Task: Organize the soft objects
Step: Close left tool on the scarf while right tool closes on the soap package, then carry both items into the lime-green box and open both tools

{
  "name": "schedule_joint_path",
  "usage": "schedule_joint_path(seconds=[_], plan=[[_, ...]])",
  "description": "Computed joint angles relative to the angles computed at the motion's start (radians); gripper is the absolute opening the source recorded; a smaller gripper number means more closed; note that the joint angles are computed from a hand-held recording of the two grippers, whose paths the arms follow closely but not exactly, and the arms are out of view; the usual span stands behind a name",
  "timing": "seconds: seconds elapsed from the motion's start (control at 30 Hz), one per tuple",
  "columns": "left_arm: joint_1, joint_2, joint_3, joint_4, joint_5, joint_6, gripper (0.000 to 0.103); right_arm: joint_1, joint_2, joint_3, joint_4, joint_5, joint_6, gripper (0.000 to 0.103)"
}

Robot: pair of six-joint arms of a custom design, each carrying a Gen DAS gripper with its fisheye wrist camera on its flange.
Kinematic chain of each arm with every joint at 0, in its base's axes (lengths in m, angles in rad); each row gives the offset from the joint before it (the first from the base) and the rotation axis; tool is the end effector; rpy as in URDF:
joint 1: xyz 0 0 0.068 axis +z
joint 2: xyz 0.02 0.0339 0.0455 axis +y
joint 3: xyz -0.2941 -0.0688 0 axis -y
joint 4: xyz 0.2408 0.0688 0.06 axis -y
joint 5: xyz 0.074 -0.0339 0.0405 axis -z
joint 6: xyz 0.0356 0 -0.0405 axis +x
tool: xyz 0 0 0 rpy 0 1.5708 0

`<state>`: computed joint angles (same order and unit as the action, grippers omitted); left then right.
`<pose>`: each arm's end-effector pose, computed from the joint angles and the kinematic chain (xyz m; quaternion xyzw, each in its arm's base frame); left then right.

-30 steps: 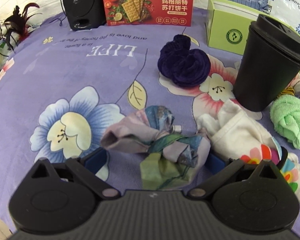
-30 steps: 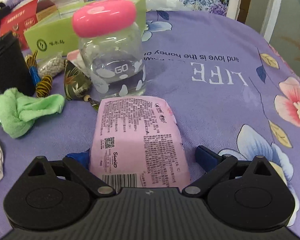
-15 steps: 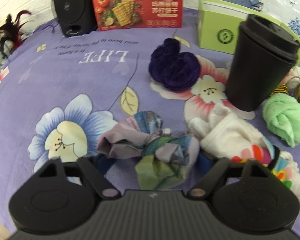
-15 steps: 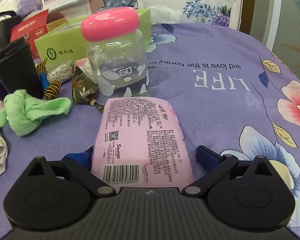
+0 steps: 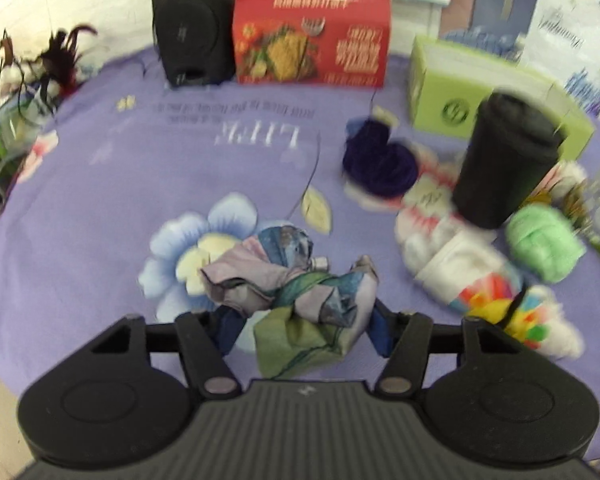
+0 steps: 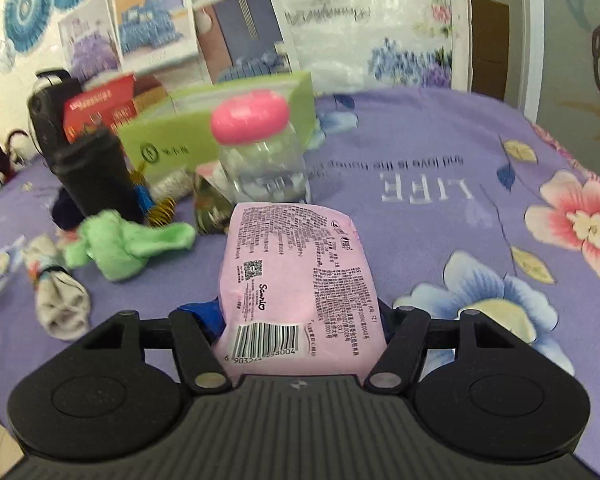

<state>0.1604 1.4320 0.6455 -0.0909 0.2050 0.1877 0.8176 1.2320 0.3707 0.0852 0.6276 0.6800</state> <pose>0.2592 0.0346 0.1930 0.0475 0.9350 -0.0362 0.3496 0.1507 0.1302 0.1753 0.0589 0.8832 0.0421 0.4634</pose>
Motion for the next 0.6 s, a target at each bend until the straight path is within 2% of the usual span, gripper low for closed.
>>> schedule_joint_path(seconds=[0.13, 0.27, 0.43, 0.6], plan=[[-0.052, -0.008, 0.145, -0.099, 0.070, -0.028, 0.061, -0.065, -0.036, 0.108, 0.007, -0.041, -0.170, 0.051], [-0.195, 0.115, 0.378, -0.118, 0.028, -0.082, 0.061, -0.274, 0.099, 0.332, 0.037, -0.229, -0.385, 0.051], [-0.321, 0.408, 0.806, -0.215, -0.033, -0.144, 0.061, -0.445, 0.413, 0.739, -0.085, -0.397, -0.513, 0.051], [-0.361, 0.772, 1.346, -0.466, -0.065, -0.194, 0.063, -0.513, 0.682, 1.094, -0.265, -0.489, -0.555, 0.054]])
